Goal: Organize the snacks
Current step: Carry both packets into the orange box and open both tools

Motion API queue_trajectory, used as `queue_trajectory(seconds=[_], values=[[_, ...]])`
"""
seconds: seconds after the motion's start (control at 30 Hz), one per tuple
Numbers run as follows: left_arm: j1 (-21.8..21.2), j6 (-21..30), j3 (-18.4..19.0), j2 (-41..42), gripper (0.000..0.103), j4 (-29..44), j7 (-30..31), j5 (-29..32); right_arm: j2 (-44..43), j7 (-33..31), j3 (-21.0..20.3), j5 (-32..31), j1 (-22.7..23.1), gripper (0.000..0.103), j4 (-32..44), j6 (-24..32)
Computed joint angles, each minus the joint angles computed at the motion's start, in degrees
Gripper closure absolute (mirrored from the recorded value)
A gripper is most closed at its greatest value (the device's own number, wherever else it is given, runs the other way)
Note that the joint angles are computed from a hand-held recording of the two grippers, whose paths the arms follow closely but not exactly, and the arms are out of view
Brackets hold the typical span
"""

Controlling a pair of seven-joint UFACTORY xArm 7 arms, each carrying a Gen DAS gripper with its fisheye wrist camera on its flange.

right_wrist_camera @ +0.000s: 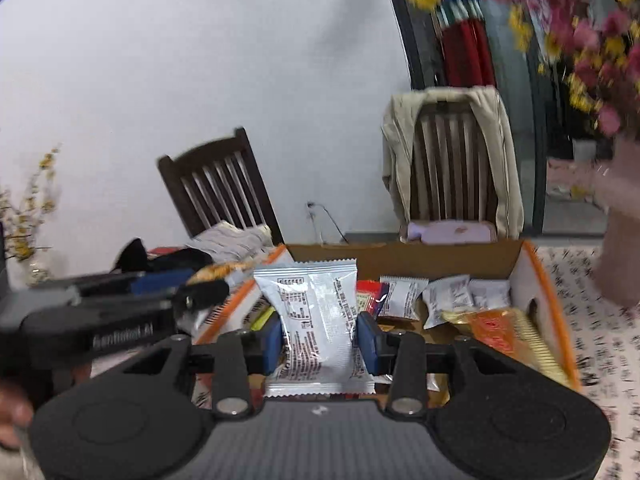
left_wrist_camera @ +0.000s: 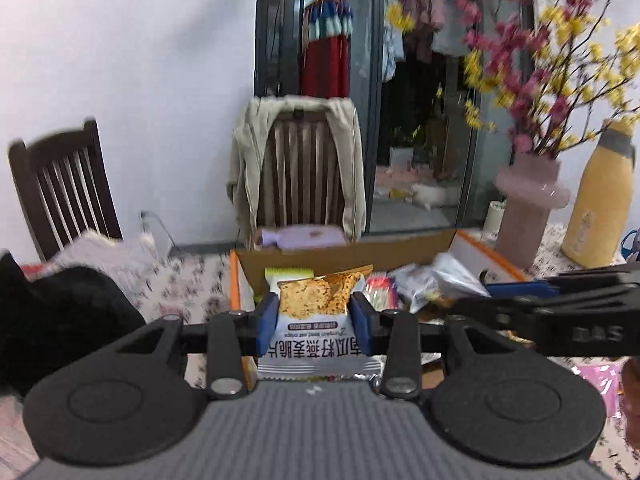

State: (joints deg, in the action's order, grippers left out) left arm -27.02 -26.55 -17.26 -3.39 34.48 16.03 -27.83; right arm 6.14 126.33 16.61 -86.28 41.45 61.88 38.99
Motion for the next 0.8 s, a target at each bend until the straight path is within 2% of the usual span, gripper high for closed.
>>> queue_trajectory(seconds=[0.1, 0.3, 0.47, 0.53, 0.6, 0.7, 0.8], values=[[0.16, 0.46, 1.77, 3.53, 0.063, 1.06, -3.33, 4.08, 5.00, 0.79, -1.60, -0.42, -1.03, 0.065, 3.03, -3.09], [-0.05, 0.34, 4.45, 6.85, 0.059, 1.94, -7.36, 10.64, 10.63, 2.48, -4.53, -1.22, 0.30, 0.064, 6.32, -6.25], [0.24, 0.22, 5.44, 6.21, 0.051, 1.28, -10.27, 13.47, 11.53, 5.06, -6.21, -3.26, 0.51, 0.057, 6.74, -9.15], [0.66, 0.48, 5.52, 5.25, 0.046, 0.78, -11.78, 14.87, 10.82, 7.64, -6.39, -5.36, 0.06, 0.050, 5.88, -10.85], [0.61, 0.50, 5.33, 4.14, 0.045, 0.11, -11.15, 13.71, 9.55, 9.00, -5.94, -6.11, -0.21, 0.050, 4.82, -10.91], [0.79, 1.17, 4.49, 1.30, 0.041, -1.46, -10.09, 11.59, 6.55, 9.30, -4.74, -5.58, -0.05, 0.050, 2.66, -8.18], [2.10, 1.96, 1.54, -2.82, 0.040, -3.80, -5.87, 6.36, 2.57, 7.22, -2.97, -3.33, 0.37, 0.051, -0.24, -4.21]])
